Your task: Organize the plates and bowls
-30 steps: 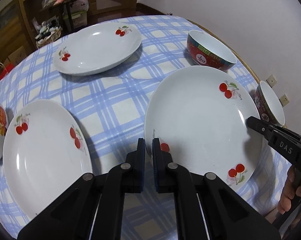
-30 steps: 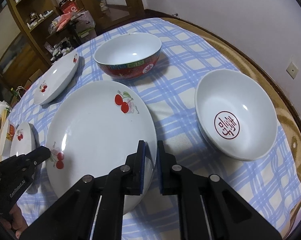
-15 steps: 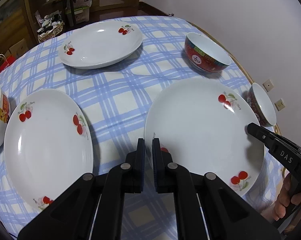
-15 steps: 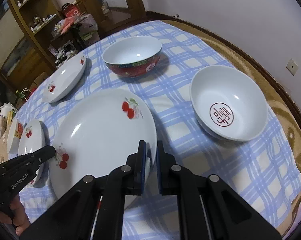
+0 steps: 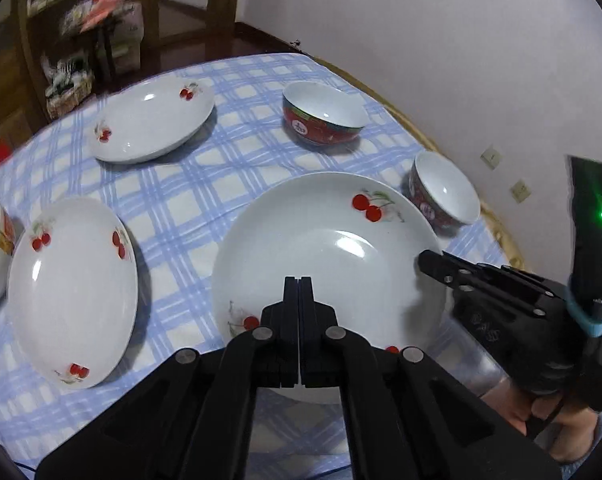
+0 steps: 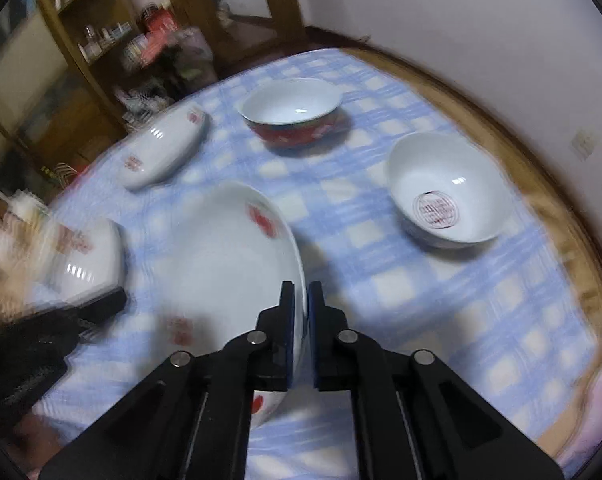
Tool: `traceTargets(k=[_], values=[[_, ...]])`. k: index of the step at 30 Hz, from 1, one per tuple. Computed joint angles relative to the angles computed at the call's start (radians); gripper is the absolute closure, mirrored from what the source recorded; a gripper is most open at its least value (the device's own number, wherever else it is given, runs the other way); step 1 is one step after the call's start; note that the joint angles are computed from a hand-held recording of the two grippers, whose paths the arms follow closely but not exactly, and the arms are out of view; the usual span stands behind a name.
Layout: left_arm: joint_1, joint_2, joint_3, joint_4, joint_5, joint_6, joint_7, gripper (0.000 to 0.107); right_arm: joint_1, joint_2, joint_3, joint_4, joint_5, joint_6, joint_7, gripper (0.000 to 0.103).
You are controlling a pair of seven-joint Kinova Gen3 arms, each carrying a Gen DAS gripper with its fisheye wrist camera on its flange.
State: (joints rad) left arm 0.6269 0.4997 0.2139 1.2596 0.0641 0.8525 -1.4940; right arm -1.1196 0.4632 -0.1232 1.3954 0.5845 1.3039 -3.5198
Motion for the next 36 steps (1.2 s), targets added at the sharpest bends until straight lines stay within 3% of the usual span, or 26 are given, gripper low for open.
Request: traceTargets(k=[4,6,15,23,28,30,36], values=[[0.045,0.031,-0.052,-0.017,-0.073,0.067,0.079,0.107,0.083,-0.047,-0.066,0.089,-0.031,-0.104,-0.074,0.097],[0.044,0.04,-0.059,-0.029,-0.09,0.097,0.102,0.107,0.06,-0.052,-0.026,0.104,-0.056,-0.135,-0.065,0.097],[0.05,0.055,-0.079,-0.038,-0.16,0.111,0.179,0.106,0.043,-0.031,-0.019,0.067,-0.073,-0.084,-0.044,0.097],[0.033,0.115,-0.07,-0.097,-0.147,0.169,0.176,0.103,0.055,-0.024,-0.017,0.06,-0.089,-0.077,-0.026,0.096],[0.039,0.094,-0.079,-0.076,-0.159,0.149,0.181,0.102,0.015,0.014,0.018,-0.02,-0.1,0.049,0.013,0.096],[0.033,0.094,-0.076,-0.076,-0.154,0.156,0.179,0.102,0.041,-0.008,-0.016,0.019,-0.083,0.009,-0.027,0.096],[0.043,0.051,-0.085,-0.045,-0.195,0.163,0.18,0.102,-0.002,-0.034,-0.003,0.051,0.003,-0.019,-0.086,0.095]])
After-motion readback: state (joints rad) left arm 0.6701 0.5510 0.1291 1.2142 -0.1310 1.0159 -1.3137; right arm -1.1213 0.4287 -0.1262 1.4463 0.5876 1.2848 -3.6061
